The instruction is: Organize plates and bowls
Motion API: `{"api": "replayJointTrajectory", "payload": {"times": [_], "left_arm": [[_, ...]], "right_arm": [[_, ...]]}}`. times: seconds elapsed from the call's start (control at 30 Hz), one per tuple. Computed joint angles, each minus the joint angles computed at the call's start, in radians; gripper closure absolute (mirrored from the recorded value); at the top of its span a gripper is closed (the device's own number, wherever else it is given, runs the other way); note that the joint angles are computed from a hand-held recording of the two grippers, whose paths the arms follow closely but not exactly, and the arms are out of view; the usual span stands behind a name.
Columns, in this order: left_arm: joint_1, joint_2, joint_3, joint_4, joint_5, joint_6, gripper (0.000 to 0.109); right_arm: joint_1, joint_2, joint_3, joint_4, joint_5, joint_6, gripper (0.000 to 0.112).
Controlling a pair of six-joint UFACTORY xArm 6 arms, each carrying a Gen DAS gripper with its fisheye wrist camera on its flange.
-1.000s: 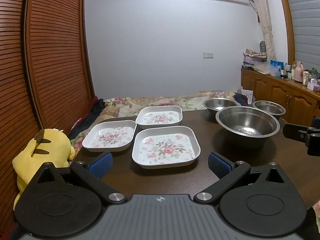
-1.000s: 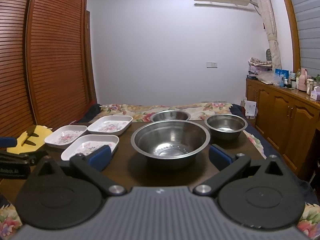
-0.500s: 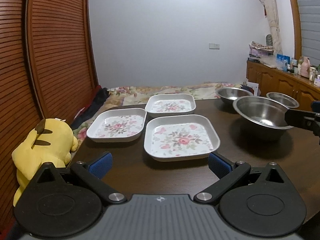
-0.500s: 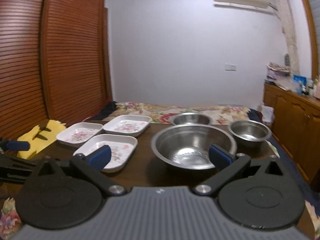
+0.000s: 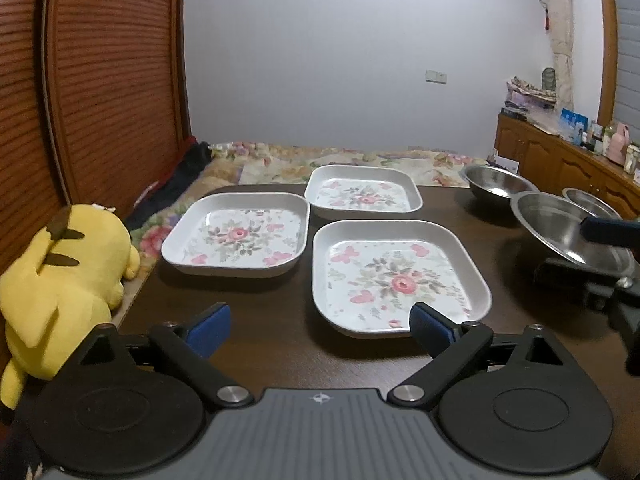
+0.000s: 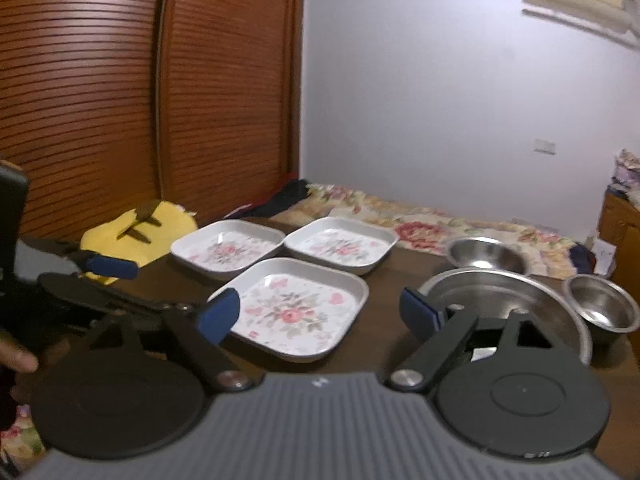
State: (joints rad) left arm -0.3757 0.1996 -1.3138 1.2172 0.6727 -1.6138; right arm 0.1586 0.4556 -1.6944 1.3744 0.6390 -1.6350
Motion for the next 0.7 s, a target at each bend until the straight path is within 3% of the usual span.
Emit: {"api": "replayJointTrajectory", "payload": {"times": [0.23,0.4,0.7], "left_arm": [[0.064,0.008,0.009,-0.006,-0.086,-0.001,0.027],[0.108,0.018,0.01,0.056,-0.198,-0.034,0.04],[0.137,0.078,-0.044,0.094,-0.279,-0.014,0.051]], "right_arm": [[0.031,0.066,-0.08,-0.135,-0.01,0.139,0.046],[0.05,0.105,-0.116,-0.197,-0.022,0.204,0.055],[0.099,0.159,-0.136,-0.265,-0.156,0.275,0.062]]}}
